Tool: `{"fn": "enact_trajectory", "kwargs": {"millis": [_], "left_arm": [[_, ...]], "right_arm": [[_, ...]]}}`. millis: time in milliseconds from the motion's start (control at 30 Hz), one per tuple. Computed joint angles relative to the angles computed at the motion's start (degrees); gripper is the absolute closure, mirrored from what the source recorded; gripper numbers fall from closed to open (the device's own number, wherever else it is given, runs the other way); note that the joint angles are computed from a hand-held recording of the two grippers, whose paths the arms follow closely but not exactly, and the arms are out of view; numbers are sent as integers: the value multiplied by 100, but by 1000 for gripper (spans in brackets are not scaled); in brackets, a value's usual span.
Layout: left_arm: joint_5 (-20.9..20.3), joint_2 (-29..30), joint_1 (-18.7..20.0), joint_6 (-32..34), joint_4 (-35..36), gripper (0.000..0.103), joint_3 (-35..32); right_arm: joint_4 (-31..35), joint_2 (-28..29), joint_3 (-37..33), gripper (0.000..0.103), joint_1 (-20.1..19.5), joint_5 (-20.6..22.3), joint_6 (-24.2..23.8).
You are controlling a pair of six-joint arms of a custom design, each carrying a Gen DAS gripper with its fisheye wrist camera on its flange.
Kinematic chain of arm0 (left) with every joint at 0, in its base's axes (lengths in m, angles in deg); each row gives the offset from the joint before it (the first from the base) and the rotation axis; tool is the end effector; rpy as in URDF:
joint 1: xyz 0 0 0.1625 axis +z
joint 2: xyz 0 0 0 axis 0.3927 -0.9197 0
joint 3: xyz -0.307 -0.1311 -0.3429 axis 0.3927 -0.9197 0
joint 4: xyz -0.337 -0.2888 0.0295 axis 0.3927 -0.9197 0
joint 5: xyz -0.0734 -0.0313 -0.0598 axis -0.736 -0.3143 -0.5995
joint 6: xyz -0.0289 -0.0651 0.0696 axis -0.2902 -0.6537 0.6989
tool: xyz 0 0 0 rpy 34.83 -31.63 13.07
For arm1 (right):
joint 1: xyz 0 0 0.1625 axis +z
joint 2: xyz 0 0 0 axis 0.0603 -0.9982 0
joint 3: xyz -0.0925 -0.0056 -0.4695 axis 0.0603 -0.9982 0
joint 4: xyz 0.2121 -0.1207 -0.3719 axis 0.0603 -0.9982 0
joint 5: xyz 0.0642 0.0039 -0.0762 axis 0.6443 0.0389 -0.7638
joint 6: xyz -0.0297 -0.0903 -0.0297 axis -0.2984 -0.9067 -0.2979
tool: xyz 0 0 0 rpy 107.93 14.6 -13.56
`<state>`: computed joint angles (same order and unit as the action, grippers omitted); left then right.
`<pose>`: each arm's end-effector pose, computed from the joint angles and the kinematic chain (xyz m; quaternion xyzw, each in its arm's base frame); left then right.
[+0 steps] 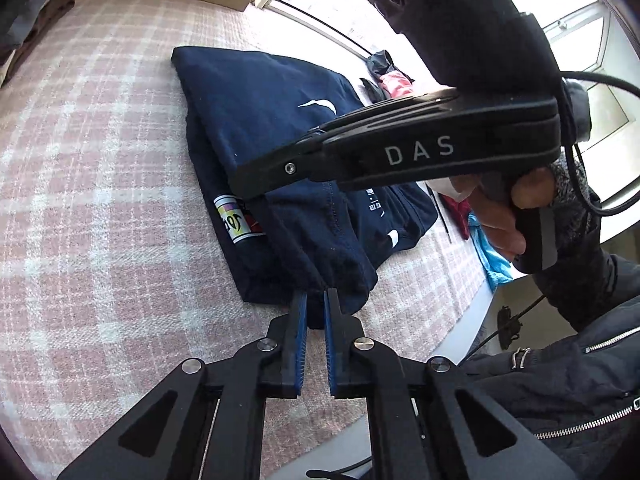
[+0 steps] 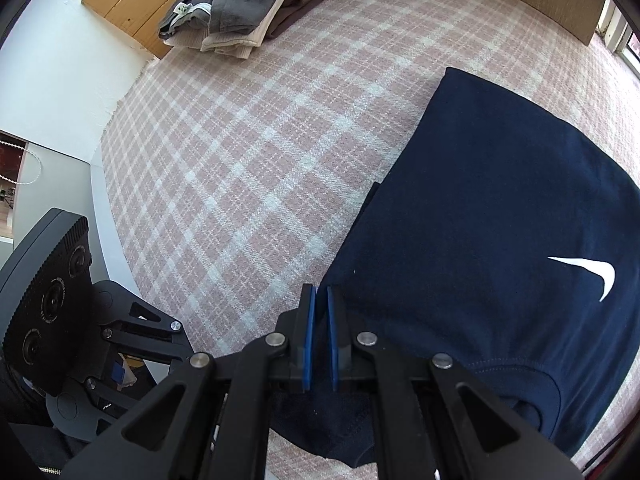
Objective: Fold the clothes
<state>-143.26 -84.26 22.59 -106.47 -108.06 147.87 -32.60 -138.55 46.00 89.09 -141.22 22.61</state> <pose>-0.3848 -0.6041 0.0096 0.1516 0.9840 -0.0922 0.0156 0.1248 -0.7085 0.2885 0.2791 -0.9371 -0.0899 0.1896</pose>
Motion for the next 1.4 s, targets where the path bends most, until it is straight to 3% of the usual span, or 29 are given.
{"fn": "enact_trajectory", "kwargs": {"millis": [100, 200, 267, 333, 433, 533, 633, 733, 767, 800, 900, 1000, 1133, 1267, 1400], "left_arm": [[-21, 103, 80, -306, 29, 96, 10], [20, 120, 95, -429, 105, 95, -22], [76, 91, 70, -475, 196, 94, -47], [154, -23, 29, -503, 324, 94, -17], [416, -198, -81, -375, 421, 94, -10], [694, 104, -139, 126, 668, 94, -509], [485, 512, -25, 660, 839, 94, -1130], [338, 869, 127, 859, 1404, 94, -1681], [400, 994, 167, 835, 1681, 94, -1845], [410, 1050, 201, 798, 1719, 100, -1893], [500, 926, 203, 687, 1782, 99, -1934], [785, 858, 166, 716, 1791, 85, -2080], [1086, 1100, 240, 884, 1695, 84, -2637], [1184, 1597, 441, 902, 1800, 84, -3476], [1210, 1776, 541, 837, 2101, 84, -3876]], "right_arm": [[160, 64, -134, 96, -69, 363, 94], [507, -104, -439, 94, -236, 1065, 139], [392, -346, -469, 89, -335, 1286, 31], [-11, -642, -407, 89, -471, 1180, -140], [-878, -872, -329, 89, -826, 598, -555], [-1157, -993, -378, 89, -1234, 109, -710], [-1385, -1043, -151, 89, -1558, 179, -749], [-1647, -1047, 99, 88, -1738, -9, -888], [-1606, -1092, 96, 88, -1771, 127, -972], [-1325, -1085, -22, 88, -1776, 155, -924], [-1207, -1091, -306, 87, -1820, 568, -1024], [-1633, -895, -678, 76, -1812, 962, -1173], [-1720, -281, -1528, 73, -1633, 923, -1147], [-986, 389, -2672, 73, -1602, 919, -861], [-65, 1012, -3754, 73, -1732, 1243, -498]]}}
